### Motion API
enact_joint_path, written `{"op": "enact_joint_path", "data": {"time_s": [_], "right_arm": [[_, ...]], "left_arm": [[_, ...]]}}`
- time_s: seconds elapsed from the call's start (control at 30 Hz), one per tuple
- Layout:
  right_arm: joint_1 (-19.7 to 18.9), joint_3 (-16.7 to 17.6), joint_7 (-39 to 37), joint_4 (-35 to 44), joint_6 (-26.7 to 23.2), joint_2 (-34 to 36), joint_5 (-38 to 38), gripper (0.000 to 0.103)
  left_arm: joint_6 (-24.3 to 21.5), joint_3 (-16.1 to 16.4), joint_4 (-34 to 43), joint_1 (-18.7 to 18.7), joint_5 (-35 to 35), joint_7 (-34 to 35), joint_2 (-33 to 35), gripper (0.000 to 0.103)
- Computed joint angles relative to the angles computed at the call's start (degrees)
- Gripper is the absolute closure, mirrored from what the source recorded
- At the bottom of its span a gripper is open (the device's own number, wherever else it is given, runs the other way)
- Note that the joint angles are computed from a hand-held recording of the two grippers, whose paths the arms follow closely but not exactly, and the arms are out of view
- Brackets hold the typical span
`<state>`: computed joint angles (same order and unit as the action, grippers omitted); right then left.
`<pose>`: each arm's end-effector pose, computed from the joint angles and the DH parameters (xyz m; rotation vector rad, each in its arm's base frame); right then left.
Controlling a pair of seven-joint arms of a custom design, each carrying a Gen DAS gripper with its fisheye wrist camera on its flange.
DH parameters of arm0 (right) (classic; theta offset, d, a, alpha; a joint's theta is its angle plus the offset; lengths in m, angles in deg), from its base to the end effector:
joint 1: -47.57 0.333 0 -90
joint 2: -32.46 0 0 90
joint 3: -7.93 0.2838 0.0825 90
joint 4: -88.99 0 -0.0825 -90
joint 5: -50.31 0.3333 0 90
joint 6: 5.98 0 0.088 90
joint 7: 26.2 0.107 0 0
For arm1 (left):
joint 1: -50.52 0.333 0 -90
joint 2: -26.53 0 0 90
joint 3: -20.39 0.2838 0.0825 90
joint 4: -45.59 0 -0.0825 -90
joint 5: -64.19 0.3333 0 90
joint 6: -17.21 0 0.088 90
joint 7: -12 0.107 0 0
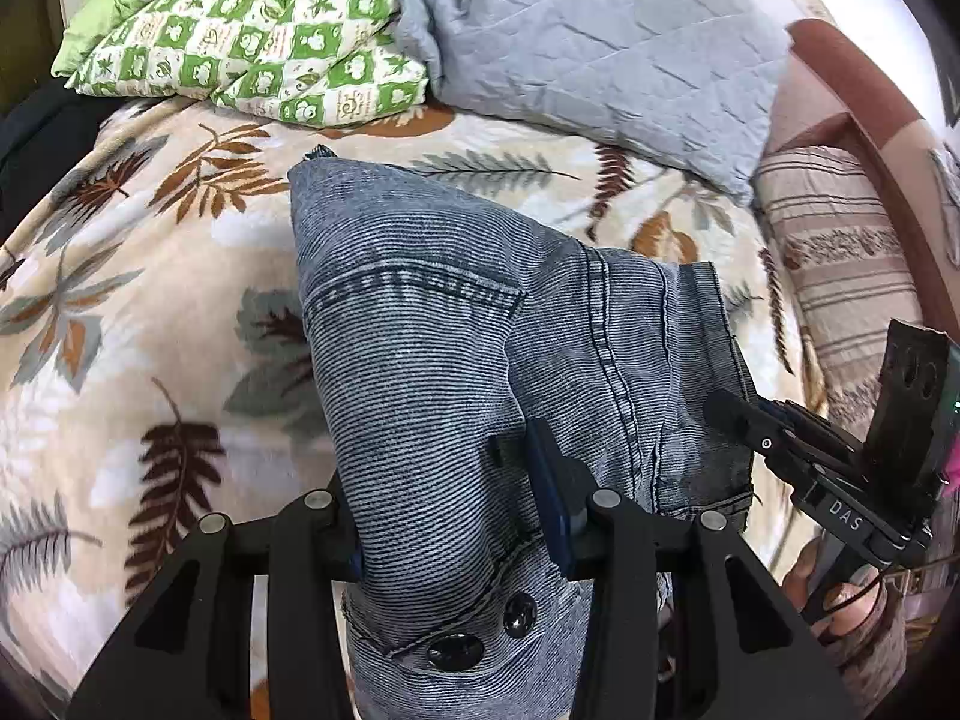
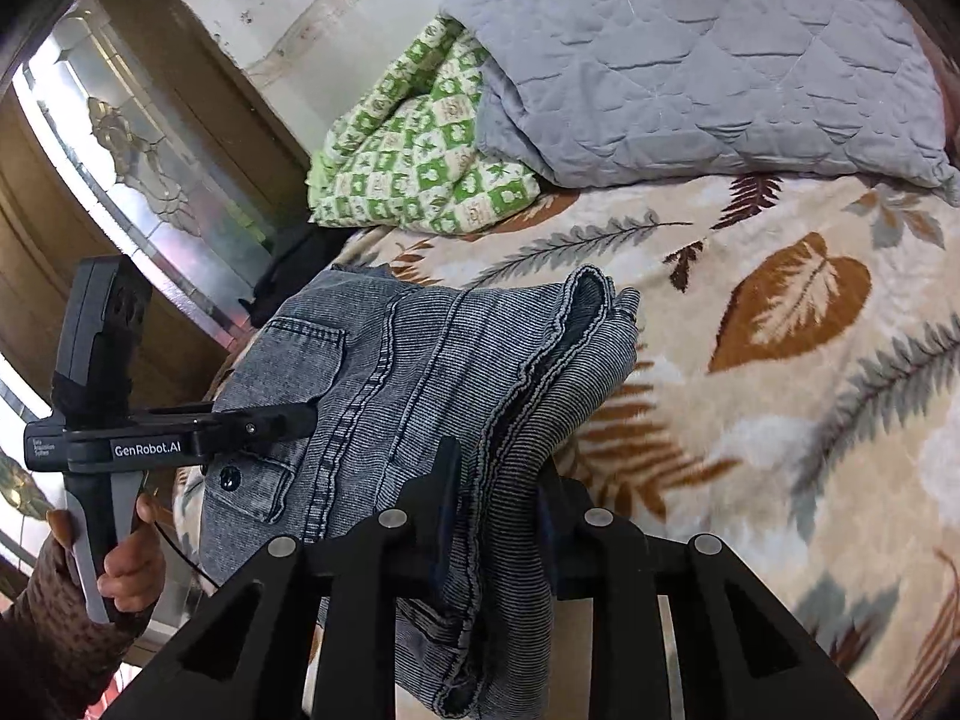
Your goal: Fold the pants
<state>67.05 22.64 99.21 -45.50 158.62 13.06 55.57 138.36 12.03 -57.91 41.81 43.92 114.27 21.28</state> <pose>0.3776 0.2650 0.5536 -1.5617 1.6822 -0.2148 0.4927 -0.1713 0.5947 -1.6747 2.5027 -0.7828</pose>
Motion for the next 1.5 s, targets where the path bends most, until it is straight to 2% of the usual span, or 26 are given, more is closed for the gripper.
{"op": "enact_joint_path", "data": {"time_s": [0.23,0.3,0.4,0.47,0.57,0.63,0.7,0.73,0.8,0.97,1.03,1.1,1.23,1.4,1.5], "right_arm": [[-1.92,-0.34,2.22,4.46,-0.30,8.67,-4.20,0.079],[-2.38,-0.31,4.66,5.41,-1.32,10.63,-7.61,0.077],[-1.64,-1.71,7.27,4.18,0.80,11.37,-9.24,0.070],[-1.21,-2.39,8.09,3.80,1.10,11.74,-9.12,0.063],[-0.79,-2.80,9.24,3.99,-0.14,11.72,-9.64,0.056],[-1.10,-2.46,11.41,4.03,-1.46,10.96,-11.40,0.045],[-1.68,-1.65,14.21,4.38,-4.27,9.70,-14.34,0.031],[-2.01,-1.05,15.75,4.82,-6.45,9.05,-16.18,0.029],[-2.30,0.37,18.80,6.61,-13.40,7.89,-20.04,0.015],[0.21,2.12,21.50,10.17,-29.82,5.71,-24.21,0.001],[1.75,2.36,21.58,9.48,-33.74,3.87,-24.35,0.001],[3.04,2.91,22.00,6.16,-33.76,0.02,-24.54,0.001],[3.48,6.25,26.17,3.35,-37.47,-5.91,-25.90,0.001],[3.83,10.10,30.40,0.54,-39.89,-13.38,-25.33,0.001],[3.59,13.23,30.86,1.68,-44.31,-15.34,-26.25,0.001]], "left_arm": [[2.04,-1.22,1.94,0.56,2.98,-3.01,6.50,0.061],[3.47,-1.55,0.77,0.79,3.99,-3.56,7.05,0.057],[7.00,-1.65,-2.30,1.23,2.74,-2.53,6.02,0.045],[8.91,-1.70,-3.77,1.20,4.05,-3.36,5.51,0.033],[10.37,-1.66,-5.14,1.07,5.82,-3.89,4.71,0.030],[10.07,-1.54,-5.38,1.02,6.38,-4.36,4.07,0.030],[10.36,-1.40,-6.33,0.96,6.88,-4.80,2.77,0.030],[10.82,-1.37,-7.05,0.84,7.50,-5.12,1.97,0.030],[11.67,-1.29,-8.85,0.55,9.22,-5.89,0.07,0.030],[15.35,-0.40,-16.53,-0.50,11.23,-6.57,-7.44,0.030],[17.41,0.18,-20.16,-1.09,11.84,-7.00,-10.83,0.030],[18.71,0.70,-23.65,-1.76,12.77,-7.47,-14.35,0.029],[21.85,1.79,-31.64,-3.24,14.61,-9.06,-22.37,0.029],[22.97,1.74,-39.92,-4.66,19.47,-10.97,-31.90,0.029],[22.18,2.41,-43.49,-6.11,21.28,-11.78,-37.00,0.028]]}}
